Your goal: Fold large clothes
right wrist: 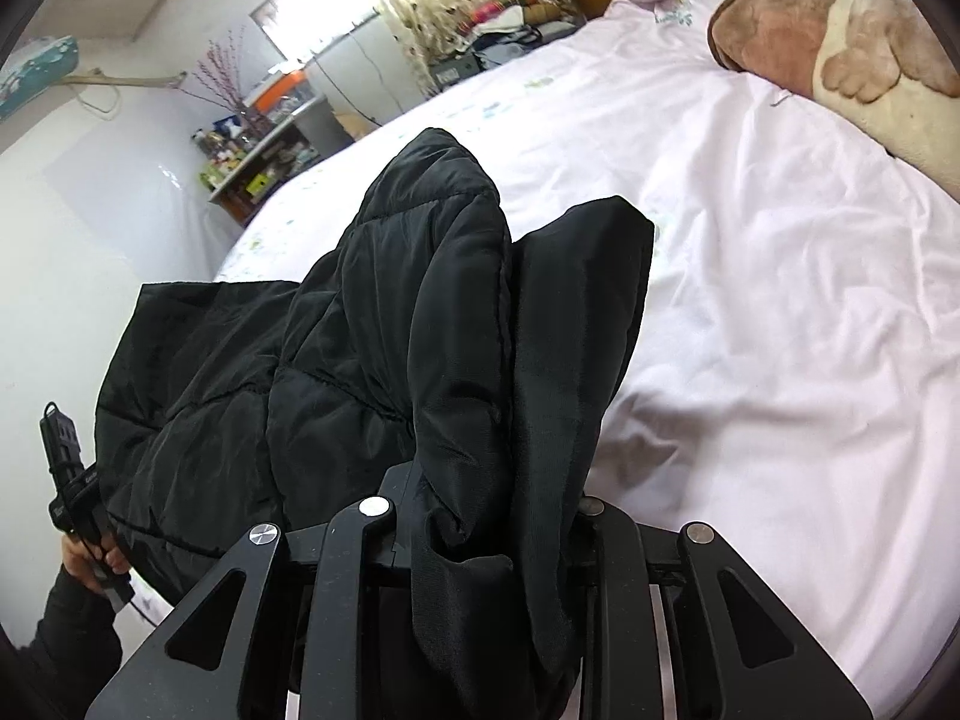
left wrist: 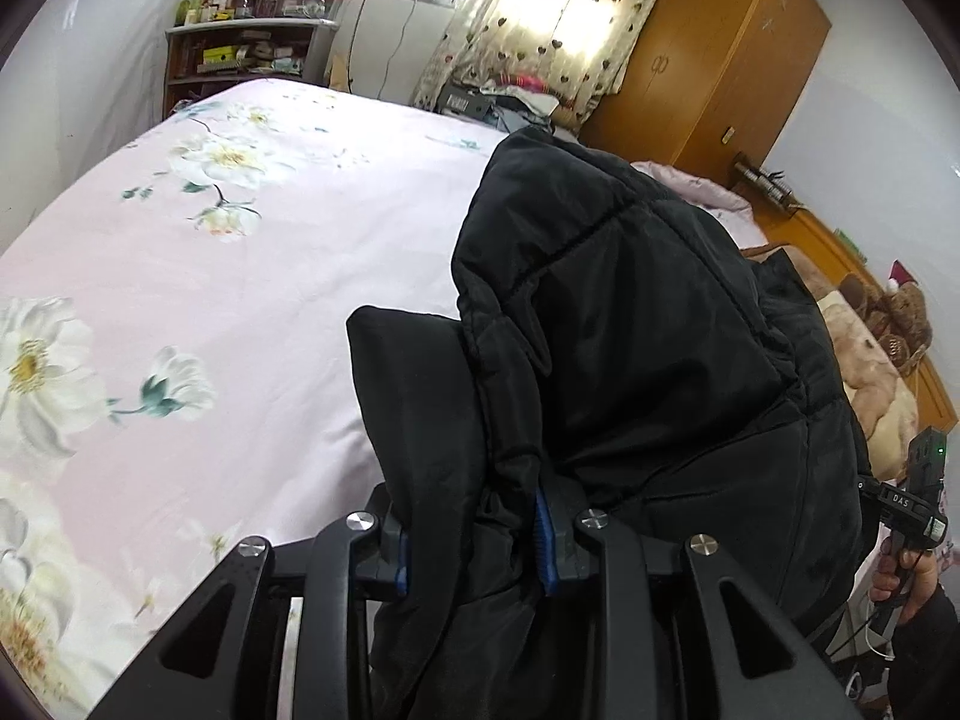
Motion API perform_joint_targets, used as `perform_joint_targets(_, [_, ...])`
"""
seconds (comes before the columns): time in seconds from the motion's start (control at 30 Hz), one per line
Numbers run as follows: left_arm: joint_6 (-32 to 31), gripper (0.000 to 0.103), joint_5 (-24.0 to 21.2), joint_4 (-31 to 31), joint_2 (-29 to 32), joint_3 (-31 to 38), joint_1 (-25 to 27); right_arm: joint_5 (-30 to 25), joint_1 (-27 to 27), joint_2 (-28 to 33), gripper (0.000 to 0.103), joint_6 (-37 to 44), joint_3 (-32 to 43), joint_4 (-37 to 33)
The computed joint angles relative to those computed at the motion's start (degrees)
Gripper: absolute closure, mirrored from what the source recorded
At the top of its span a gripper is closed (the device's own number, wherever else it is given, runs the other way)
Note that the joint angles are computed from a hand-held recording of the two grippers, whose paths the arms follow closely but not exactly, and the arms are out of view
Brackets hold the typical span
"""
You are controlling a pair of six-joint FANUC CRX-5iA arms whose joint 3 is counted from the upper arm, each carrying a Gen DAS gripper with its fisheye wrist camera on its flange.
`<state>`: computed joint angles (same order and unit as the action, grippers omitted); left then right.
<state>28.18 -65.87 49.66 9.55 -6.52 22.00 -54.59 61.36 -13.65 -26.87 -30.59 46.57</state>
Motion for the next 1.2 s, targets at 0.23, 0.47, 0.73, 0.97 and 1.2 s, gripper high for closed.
perform_joint_targets(0.23, [0.2,0.072,-0.2,0.8,-0.1,1.1,1.4,0.4,-0.3,1.6,0.078,1.2,2.3,0.7])
perform_joint_targets(0.47, [2.7,0.072,1.5,1.2,5.1,7.7,0.4,5.7,-6.7,6.7,0.078,7.4,7.2,0.3])
perform_joint_targets(0.73, [9.7,0.072,4.0,-1.1,16.6,22.4,-2.9,12.9,-16.0,15.8,0.077,17.0,16.0,-3.7])
perform_joint_targets(0.97, [15.5,0.071,5.5,-5.1,27.1,34.7,-5.3,16.8,-22.5,25.8,0.076,27.8,25.5,-11.6])
perform_joint_targets(1.2, [21.8,0.059,8.1,-10.2,32.3,36.5,-5.9,14.5,-26.3,32.6,0.057,33.8,30.7,-21.3])
